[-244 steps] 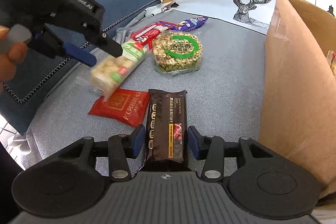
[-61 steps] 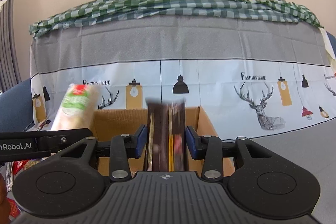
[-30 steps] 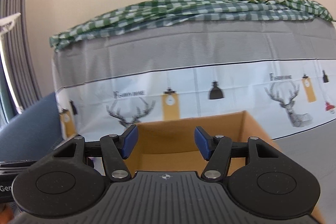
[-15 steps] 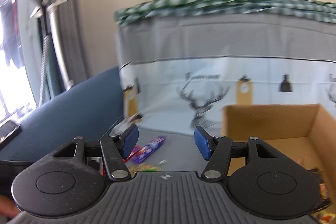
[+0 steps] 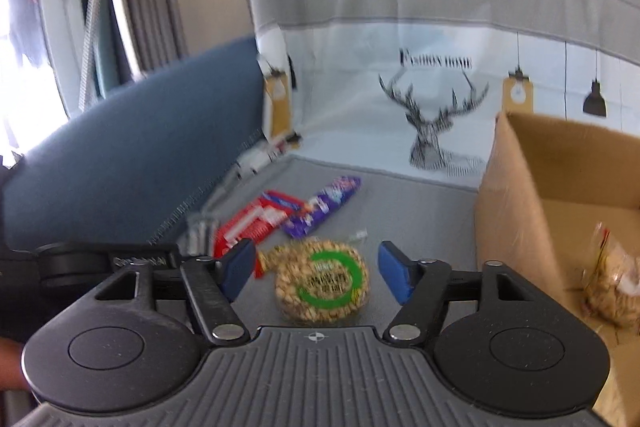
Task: Organize snacks
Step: 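Move both tools from the box down toward the snacks on the sofa, then grasp the silver stick pack with the left tool while the right tool grasps the peanut cake pack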
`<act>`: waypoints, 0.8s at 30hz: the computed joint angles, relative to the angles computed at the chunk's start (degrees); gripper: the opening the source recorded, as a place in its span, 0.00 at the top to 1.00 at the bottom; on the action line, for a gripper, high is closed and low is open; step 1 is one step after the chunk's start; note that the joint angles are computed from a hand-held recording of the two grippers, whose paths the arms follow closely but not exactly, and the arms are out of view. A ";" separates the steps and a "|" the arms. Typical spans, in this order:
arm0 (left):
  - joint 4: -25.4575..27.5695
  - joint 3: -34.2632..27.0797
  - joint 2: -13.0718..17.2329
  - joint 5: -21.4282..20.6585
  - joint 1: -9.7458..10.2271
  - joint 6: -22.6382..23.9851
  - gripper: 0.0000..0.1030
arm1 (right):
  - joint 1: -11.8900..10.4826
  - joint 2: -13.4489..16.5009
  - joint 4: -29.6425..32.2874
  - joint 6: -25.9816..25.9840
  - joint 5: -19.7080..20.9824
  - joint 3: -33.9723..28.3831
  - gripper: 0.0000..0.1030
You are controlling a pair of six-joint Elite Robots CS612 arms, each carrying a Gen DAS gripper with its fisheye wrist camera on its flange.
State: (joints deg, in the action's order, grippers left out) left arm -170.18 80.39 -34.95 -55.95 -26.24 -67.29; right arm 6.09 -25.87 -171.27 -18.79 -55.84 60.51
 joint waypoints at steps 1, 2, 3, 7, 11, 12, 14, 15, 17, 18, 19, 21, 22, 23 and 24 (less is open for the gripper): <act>0.77 -0.24 0.08 0.08 0.04 -0.10 0.56 | 0.15 0.40 0.68 -0.01 -0.22 -0.63 0.27; 1.45 -0.42 0.14 0.29 0.06 -0.35 0.55 | 0.34 0.79 1.27 -0.16 -0.87 -1.26 0.23; 1.86 -0.61 0.24 0.57 0.07 -0.67 0.53 | 0.60 1.09 2.35 -0.30 -2.10 -1.88 0.22; 3.67 -0.73 0.26 1.09 0.36 -3.33 0.49 | 1.15 2.31 6.45 -1.16 -3.49 -4.36 0.17; 4.74 -1.03 0.36 0.04 0.70 -4.09 0.49 | 1.84 3.56 9.04 -3.59 -4.14 -6.52 0.10; 5.04 -1.23 0.44 0.00 0.70 -3.78 0.49 | 2.09 3.92 9.28 -4.18 -4.85 -7.03 0.10; 5.52 -1.63 0.59 -0.16 0.71 -3.14 0.49 | 2.48 4.49 9.63 -5.17 -6.05 -7.74 0.10; 5.71 -1.80 0.67 -0.18 0.71 -2.84 0.49 | 2.65 4.79 10.01 -5.67 -6.68 -8.18 0.10; 6.37 -2.10 0.79 -0.12 0.71 -2.36 0.49 | 2.94 5.33 10.76 -6.42 -7.96 -8.95 0.10; 6.70 -2.24 0.84 -0.23 0.74 -2.28 0.49 | 3.03 5.54 11.54 -6.65 -8.51 -9.37 0.10; 6.86 -2.31 0.87 -0.46 0.79 -2.32 0.49 | 3.08 5.78 12.22 -6.69 -8.88 -9.80 0.10; 7.34 -2.48 0.93 -0.72 0.85 -2.56 0.49 | 3.11 6.18 13.19 -6.93 -9.23 -10.44 0.10; 7.48 -2.57 0.97 -0.93 0.89 -2.60 0.49 | 3.12 6.36 13.52 -7.02 -9.36 -10.72 0.11; 7.68 -2.73 1.03 -1.12 0.95 -2.60 0.49 | 3.11 6.51 13.68 -6.98 -9.43 -10.91 0.13; 7.85 -2.84 1.08 -1.23 0.97 -2.47 0.49 | 3.07 6.59 14.06 -7.00 -9.35 -11.05 0.15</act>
